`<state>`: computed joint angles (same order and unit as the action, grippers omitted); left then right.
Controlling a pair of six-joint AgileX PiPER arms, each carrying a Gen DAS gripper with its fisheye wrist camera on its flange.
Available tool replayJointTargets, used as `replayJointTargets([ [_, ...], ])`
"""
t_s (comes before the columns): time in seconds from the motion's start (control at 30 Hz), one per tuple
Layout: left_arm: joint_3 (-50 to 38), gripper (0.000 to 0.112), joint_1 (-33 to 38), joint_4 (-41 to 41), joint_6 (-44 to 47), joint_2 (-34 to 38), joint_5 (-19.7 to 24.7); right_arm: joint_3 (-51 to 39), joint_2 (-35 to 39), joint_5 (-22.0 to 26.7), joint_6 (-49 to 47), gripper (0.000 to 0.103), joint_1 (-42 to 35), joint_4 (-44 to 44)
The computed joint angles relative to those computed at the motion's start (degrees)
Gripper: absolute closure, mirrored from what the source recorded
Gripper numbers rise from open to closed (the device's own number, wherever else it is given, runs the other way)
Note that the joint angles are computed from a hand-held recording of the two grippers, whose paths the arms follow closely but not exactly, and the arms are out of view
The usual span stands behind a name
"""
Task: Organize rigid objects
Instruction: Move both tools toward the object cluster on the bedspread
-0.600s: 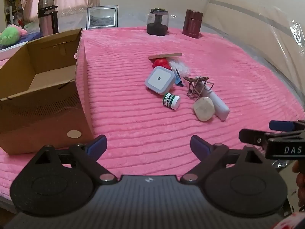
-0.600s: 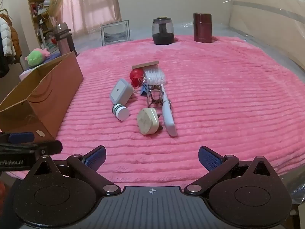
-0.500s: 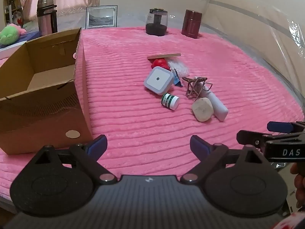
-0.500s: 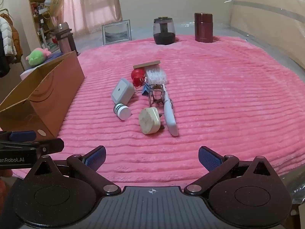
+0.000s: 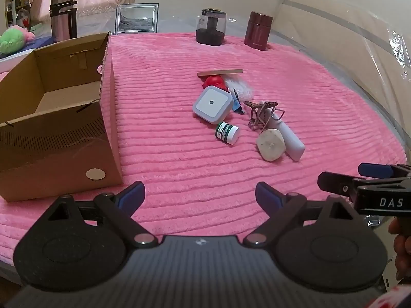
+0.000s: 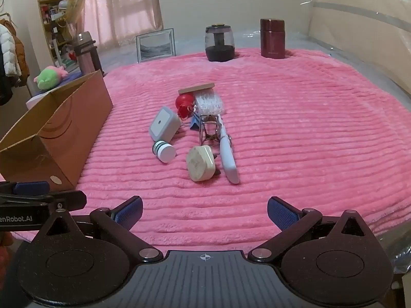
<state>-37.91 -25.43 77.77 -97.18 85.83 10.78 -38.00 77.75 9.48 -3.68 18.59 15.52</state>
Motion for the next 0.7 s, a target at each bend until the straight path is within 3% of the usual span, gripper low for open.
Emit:
replayJointTargets([
  [0.7,-0.1,0.022,-0.4,-2.4,2.0,-0.3,0.2,0.1,-0.3,0.4,-2.5,0.002,-0.7,2.2],
])
